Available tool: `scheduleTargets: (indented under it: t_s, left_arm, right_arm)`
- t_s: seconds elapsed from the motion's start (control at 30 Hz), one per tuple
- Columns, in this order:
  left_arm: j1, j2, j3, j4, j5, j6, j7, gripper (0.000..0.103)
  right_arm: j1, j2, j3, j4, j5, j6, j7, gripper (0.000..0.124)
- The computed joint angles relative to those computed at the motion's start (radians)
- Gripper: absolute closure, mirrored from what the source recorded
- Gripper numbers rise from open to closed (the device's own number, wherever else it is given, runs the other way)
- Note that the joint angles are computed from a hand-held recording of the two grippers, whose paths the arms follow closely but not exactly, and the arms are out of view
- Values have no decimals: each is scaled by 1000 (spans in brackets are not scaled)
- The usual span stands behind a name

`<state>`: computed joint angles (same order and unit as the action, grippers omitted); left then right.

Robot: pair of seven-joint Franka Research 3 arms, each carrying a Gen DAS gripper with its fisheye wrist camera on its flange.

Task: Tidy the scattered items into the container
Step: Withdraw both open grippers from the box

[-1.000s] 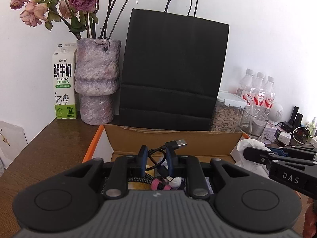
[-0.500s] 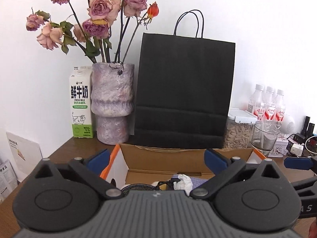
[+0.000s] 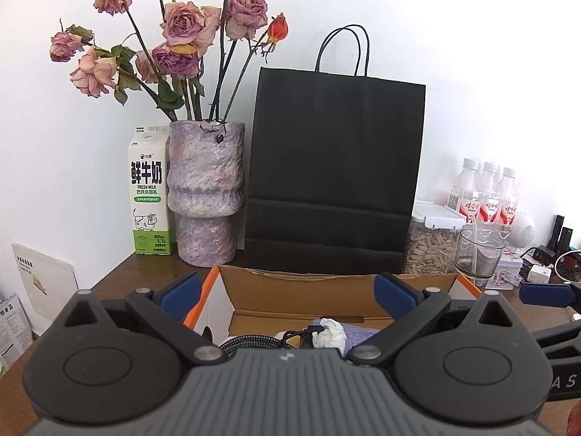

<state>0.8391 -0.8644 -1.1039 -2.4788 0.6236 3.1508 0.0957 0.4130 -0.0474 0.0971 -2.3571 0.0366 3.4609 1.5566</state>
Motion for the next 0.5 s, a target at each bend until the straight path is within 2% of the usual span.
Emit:
scheduleTargets:
  t_s: [0.23,0.5]
  left_arm:
    - [-79,-41,46,-42,0,-19,0,0]
    - [-261,-62,156,-122,17,-91,-18,0]
  right_arm:
    - [-9,-49,53,-55,145,13,-127,21]
    - [-2,-156,86,-154,261,13,-188,21]
